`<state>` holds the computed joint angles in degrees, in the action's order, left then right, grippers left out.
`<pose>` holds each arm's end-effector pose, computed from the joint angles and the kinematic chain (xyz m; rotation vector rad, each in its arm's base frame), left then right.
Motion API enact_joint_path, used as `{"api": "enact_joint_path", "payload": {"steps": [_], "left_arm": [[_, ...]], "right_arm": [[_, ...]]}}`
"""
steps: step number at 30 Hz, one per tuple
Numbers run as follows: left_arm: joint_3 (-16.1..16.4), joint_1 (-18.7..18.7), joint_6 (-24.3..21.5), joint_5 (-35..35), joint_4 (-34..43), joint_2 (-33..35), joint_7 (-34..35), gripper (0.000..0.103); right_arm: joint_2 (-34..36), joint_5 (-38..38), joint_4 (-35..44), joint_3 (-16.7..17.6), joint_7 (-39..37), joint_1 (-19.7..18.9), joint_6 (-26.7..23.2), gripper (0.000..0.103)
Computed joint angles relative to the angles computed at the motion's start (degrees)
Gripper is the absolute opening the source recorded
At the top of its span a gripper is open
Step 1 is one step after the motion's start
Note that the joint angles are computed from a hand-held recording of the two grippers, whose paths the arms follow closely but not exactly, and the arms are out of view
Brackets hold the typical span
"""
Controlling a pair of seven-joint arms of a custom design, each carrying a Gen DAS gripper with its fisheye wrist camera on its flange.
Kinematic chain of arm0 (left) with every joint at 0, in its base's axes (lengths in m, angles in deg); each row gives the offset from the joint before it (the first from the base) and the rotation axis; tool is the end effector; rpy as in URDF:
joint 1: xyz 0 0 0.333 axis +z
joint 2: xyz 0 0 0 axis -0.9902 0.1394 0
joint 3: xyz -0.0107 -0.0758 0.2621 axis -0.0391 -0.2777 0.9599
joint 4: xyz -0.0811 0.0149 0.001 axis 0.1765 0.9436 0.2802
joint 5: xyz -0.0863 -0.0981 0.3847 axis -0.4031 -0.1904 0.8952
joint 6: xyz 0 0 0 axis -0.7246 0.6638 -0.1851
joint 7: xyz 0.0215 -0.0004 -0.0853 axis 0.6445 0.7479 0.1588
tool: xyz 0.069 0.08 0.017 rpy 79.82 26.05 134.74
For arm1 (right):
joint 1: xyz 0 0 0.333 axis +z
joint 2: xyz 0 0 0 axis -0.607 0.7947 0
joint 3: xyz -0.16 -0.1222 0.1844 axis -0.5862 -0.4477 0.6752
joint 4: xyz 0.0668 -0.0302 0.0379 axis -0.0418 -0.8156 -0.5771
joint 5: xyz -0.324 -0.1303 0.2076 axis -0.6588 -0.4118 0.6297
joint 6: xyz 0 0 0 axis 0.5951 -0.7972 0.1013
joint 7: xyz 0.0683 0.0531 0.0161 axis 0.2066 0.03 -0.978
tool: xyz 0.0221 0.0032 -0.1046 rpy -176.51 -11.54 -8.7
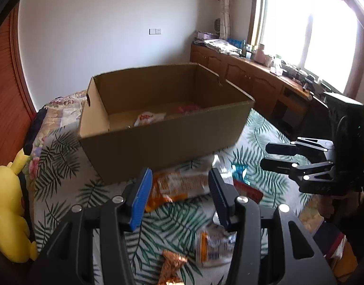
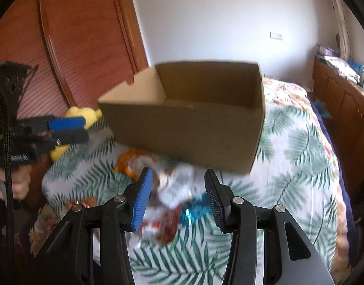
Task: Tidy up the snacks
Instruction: 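Withdraw both open tools back toward the snack pile, then grasp the copper-foil pack with the left tool while the right tool grasps the white-red pouch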
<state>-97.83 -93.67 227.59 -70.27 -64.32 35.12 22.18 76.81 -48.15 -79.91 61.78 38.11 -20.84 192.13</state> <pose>0.6656 -0.2450 0.5367 -1.4361 2.1250 -1.0251 0.6837 0.3054 0.5135 -1.9483 1.2503 -0.4137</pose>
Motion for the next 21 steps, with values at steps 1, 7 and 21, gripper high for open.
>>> {"api": "enact_joint_path", "payload": {"steps": [1,7,21], "left_arm": [[-0.07,0.06,0.28,-0.14,-1.59,-0.80,0.16,0.049],[-0.86,0.86,2.18,-2.66,-9.69,-4.60,2.02,0.049],[-0.40,1.40,4.14,-3.17,-20.70,-10.05,1.99,0.049]], "right_arm": [[-1.02,0.35,-2.31,0.14,0.01,-0.16,0.85,0.046],[-4.78,1.52,-10.79,0.71,0.27,-0.44,3.80,0.046],[-6.49,2.87,-16.26,1.77,1.77,-0.89,7.14,0.046]]}}
